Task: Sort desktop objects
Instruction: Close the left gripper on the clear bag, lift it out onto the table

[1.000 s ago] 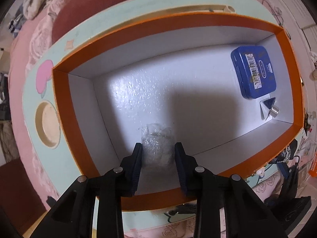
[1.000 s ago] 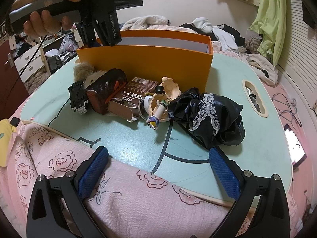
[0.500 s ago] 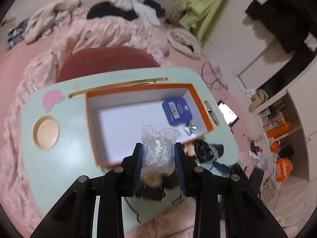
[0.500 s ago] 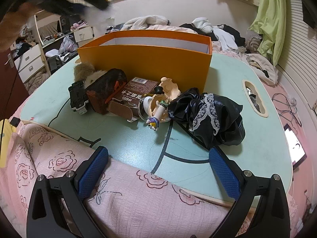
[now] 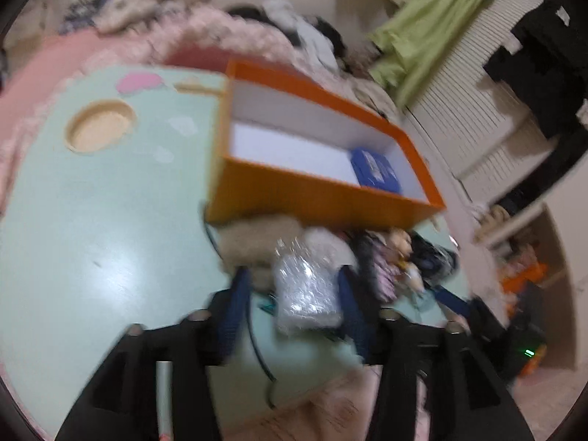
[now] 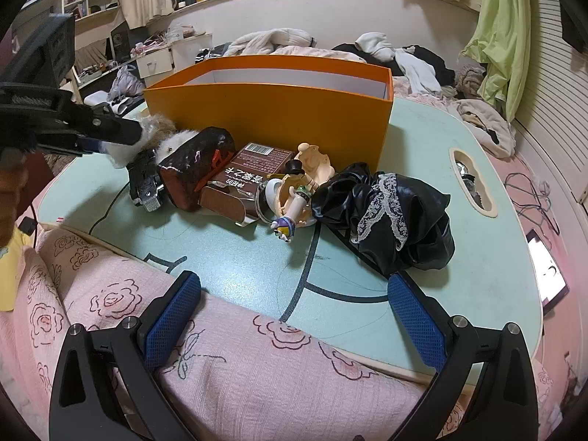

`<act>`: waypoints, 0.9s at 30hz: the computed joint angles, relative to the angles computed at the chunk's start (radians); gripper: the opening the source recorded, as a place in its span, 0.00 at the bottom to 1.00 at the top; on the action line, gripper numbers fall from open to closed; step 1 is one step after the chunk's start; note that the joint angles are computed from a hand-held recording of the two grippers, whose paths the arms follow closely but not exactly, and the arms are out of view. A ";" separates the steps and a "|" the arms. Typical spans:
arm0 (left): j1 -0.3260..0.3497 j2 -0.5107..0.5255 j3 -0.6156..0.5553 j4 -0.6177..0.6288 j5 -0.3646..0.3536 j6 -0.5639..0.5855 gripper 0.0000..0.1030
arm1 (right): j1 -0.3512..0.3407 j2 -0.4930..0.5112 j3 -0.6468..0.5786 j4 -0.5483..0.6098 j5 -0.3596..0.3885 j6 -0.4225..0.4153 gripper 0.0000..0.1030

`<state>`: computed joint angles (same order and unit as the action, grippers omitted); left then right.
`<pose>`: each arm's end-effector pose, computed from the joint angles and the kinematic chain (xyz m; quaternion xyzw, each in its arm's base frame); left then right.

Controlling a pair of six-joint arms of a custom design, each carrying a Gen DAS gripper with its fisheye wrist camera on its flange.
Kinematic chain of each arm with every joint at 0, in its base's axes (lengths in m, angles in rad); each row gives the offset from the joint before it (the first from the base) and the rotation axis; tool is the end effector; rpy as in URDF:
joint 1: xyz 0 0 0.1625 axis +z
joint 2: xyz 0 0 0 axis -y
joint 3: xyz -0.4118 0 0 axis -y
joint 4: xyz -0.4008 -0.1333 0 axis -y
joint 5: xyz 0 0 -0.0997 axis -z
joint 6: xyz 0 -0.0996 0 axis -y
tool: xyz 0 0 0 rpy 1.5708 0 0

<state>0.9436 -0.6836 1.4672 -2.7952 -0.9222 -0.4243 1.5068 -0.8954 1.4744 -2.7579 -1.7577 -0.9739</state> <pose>-0.2701 -0.7024 0.1104 0.0244 0.9272 -0.3353 0.1649 0.0678 -0.7365 0.2412 0.3923 -0.8656 0.2147 0.2252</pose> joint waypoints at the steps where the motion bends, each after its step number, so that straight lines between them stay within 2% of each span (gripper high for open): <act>1: -0.005 0.000 0.021 -0.076 0.014 0.035 0.57 | -0.001 0.000 0.001 -0.001 0.001 -0.001 0.99; 3: -0.008 -0.010 0.060 -0.194 -0.014 0.079 0.62 | 0.000 0.000 -0.001 0.001 0.000 -0.001 0.99; 5: -0.013 -0.019 0.095 -0.277 -0.019 0.103 0.77 | -0.002 0.000 0.001 -0.001 0.001 -0.002 0.99; 8: -0.036 -0.030 0.158 -0.365 0.076 0.108 0.79 | -0.002 0.001 0.000 -0.001 0.001 -0.002 0.99; 10: -0.052 -0.039 0.203 -0.342 0.144 0.091 0.83 | -0.002 0.001 0.000 -0.001 0.001 -0.002 0.99; 13: -0.055 -0.021 0.228 -0.260 0.206 0.077 0.90 | -0.002 0.001 -0.001 0.000 0.001 -0.002 0.99; 14: -0.073 0.005 0.222 -0.273 0.274 0.127 0.92 | -0.003 0.001 -0.001 -0.001 0.001 -0.003 0.99; 16: -0.104 0.083 0.171 -0.211 0.439 0.188 0.94 | -0.002 0.002 0.000 -0.005 0.000 -0.008 0.99; 19: -0.136 0.119 0.129 -0.151 0.526 0.211 0.99 | -0.001 -0.016 0.028 -0.014 0.000 -0.007 0.99; 21: -0.138 0.111 0.133 -0.130 0.528 0.195 1.00 | -0.002 -0.022 0.029 -0.008 0.002 -0.006 0.99; 24: -0.122 0.062 0.166 -0.118 0.451 0.123 1.00 | -0.002 -0.030 0.042 -0.014 0.001 -0.008 0.99; 27: -0.126 0.054 0.170 -0.078 0.485 0.067 1.00 | -0.005 -0.032 0.046 -0.018 0.002 -0.011 0.99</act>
